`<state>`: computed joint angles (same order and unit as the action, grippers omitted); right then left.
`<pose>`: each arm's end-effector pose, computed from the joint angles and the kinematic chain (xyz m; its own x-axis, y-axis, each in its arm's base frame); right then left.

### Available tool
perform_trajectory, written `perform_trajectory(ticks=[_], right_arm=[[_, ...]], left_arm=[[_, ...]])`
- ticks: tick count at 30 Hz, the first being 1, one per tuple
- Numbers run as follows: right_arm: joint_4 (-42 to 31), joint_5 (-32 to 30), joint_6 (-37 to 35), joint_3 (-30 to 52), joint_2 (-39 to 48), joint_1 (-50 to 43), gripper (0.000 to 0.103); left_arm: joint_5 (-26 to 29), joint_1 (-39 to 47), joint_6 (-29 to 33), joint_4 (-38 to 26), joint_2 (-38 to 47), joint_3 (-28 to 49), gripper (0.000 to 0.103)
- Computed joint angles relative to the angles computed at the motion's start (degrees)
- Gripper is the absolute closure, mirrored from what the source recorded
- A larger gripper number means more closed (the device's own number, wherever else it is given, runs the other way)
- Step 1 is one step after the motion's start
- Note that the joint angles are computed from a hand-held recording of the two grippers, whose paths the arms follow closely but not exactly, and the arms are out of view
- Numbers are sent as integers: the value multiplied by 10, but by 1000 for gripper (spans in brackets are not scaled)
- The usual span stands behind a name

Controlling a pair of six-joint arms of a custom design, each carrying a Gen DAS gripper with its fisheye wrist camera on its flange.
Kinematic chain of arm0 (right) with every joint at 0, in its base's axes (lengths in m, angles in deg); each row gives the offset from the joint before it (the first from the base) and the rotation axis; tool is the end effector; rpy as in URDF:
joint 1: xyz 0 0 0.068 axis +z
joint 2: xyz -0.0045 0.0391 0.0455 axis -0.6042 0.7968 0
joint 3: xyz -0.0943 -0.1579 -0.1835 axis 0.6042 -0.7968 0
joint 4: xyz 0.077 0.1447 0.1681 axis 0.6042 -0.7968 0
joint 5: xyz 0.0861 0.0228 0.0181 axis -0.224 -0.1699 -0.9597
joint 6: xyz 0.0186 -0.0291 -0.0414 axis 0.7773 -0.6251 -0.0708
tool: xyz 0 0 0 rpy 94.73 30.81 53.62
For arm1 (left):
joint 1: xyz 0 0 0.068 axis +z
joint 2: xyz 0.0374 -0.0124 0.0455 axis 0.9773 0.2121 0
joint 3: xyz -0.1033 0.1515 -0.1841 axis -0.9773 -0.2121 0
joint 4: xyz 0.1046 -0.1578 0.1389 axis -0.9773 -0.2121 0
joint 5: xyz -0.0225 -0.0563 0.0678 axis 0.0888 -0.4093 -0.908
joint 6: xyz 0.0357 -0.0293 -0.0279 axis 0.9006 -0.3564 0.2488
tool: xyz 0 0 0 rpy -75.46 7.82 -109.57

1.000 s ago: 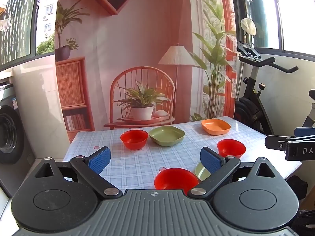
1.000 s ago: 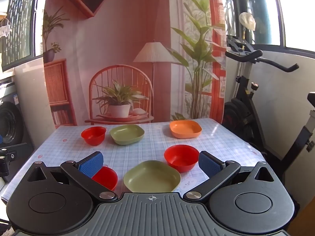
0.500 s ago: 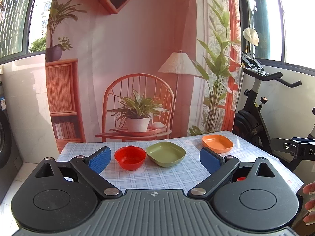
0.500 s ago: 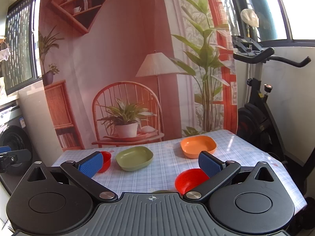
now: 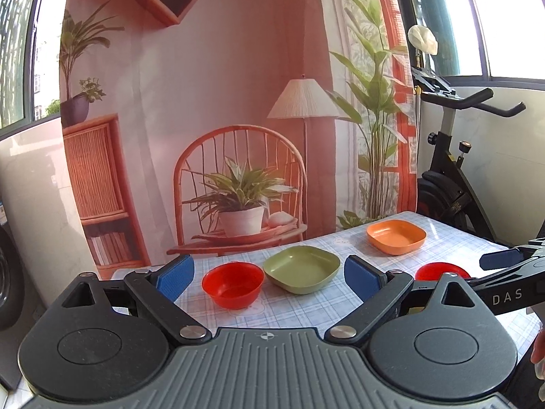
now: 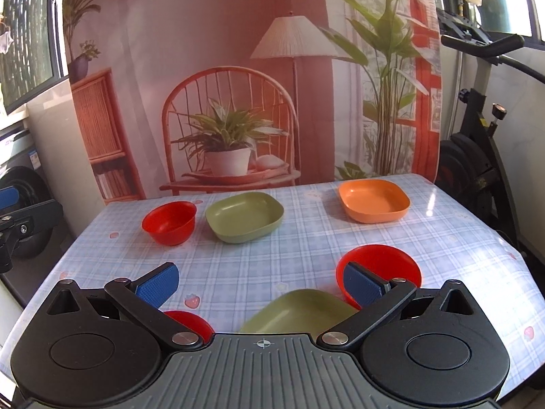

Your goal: Organize plates and bowls

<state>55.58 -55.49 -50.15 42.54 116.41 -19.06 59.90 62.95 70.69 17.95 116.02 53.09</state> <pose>0.2155 0.0577 0.1906 -0.5010 0.2507 -0.8283 0.2030 0.9645 0.1692 0.2270 -0.0642 0.2153 -0.2737 0.2354 -0.9326 0.4025 0.9086 0.1112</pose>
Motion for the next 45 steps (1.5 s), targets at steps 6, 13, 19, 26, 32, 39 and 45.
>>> perform_trajectory(ticks=[6, 13, 19, 26, 32, 39, 45], right_arm=[[76, -21, -13, -3, 102, 12, 9], [97, -30, -3, -3, 172, 18, 36], [126, -47, -13, -9, 204, 21, 49], [137, -60, -28, 9, 244, 53, 58], [137, -80, -13, 8, 248, 39, 67], [138, -96, 0, 4, 253, 30, 77], [140, -100, -3, 1, 251, 33, 91]], left_arm=[[-15, 0, -12, 14, 89, 19, 7], [21, 1, -25, -9, 181, 47, 12], [17, 13, -72, -5, 235, 54, 21], [-13, -12, -64, 15, 249, 29, 21], [5, -13, -56, 22, 269, 27, 31], [42, 1, -59, 27, 286, 24, 54], [64, 19, -83, 5, 302, 40, 66]])
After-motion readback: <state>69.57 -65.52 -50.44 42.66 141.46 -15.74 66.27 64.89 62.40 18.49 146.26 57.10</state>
